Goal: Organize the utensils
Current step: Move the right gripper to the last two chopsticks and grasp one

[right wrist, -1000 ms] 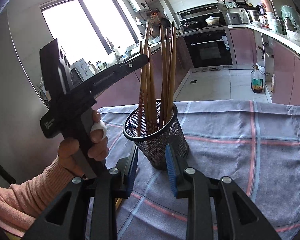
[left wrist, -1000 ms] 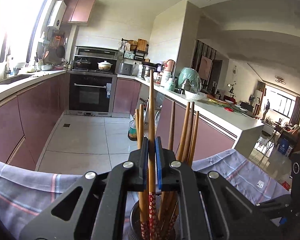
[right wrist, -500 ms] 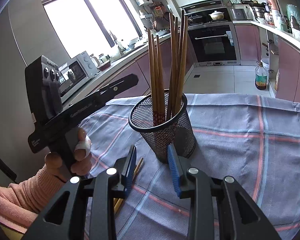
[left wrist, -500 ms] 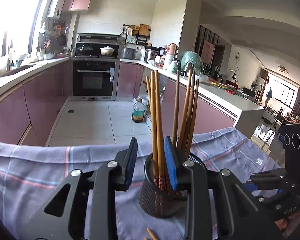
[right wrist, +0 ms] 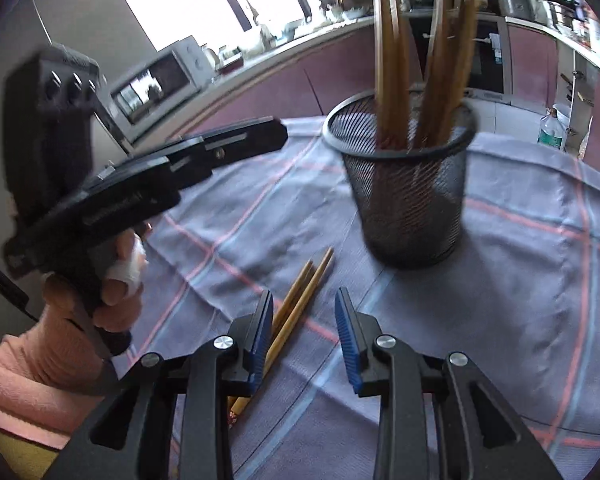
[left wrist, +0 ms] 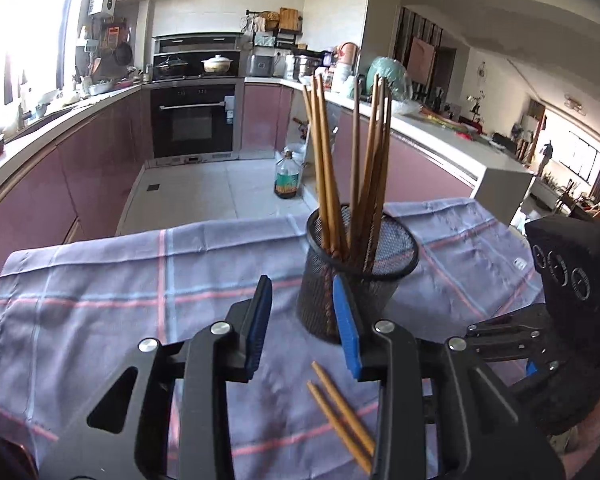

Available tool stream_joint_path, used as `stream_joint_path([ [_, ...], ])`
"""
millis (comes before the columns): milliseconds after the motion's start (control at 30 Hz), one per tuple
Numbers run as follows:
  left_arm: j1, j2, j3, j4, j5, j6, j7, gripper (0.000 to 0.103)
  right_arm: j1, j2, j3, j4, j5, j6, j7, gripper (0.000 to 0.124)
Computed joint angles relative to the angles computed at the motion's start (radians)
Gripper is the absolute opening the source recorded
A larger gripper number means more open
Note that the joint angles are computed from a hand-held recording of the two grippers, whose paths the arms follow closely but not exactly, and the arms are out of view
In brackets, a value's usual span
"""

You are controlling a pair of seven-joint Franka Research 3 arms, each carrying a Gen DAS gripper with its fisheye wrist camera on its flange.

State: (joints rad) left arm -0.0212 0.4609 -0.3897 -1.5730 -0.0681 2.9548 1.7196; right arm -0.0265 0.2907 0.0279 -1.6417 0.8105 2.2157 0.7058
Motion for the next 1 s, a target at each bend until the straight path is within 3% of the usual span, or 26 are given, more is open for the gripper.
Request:
stream_joint_path([
  [33,-0.028,0.001,0.029,0.007,0.019,-0.008,-0.028,0.033,0.007,0.013,0.001,0.012,-0.017,-0.014,0.016,0.025],
  [200,-0.042,-0.040,0.065,-0.062,0.047,-0.022,-0.073,0.033,0.031,0.051,0.007,0.045,-0.077,-0.017,0.085,0.022],
  [400,0.007,-0.075,0.025,-0.141,0.002,-0.009,-0.052,0.033,0.061,0.058,0.001,0.042,-0.171,0.038,0.158,0.017],
  [733,-0.037,-0.105,0.084,-0.181,0.041,-0.012,-0.127,0.033,0.092,0.061,0.007,0.038,-0.260,0.088,0.211,0.016],
  [1000,-0.012,-0.130,0.059,-0.214,0.013,-0.005,-0.110,0.034,0.102,0.056,0.008,0.030,-0.301,0.108,0.222,0.013],
])
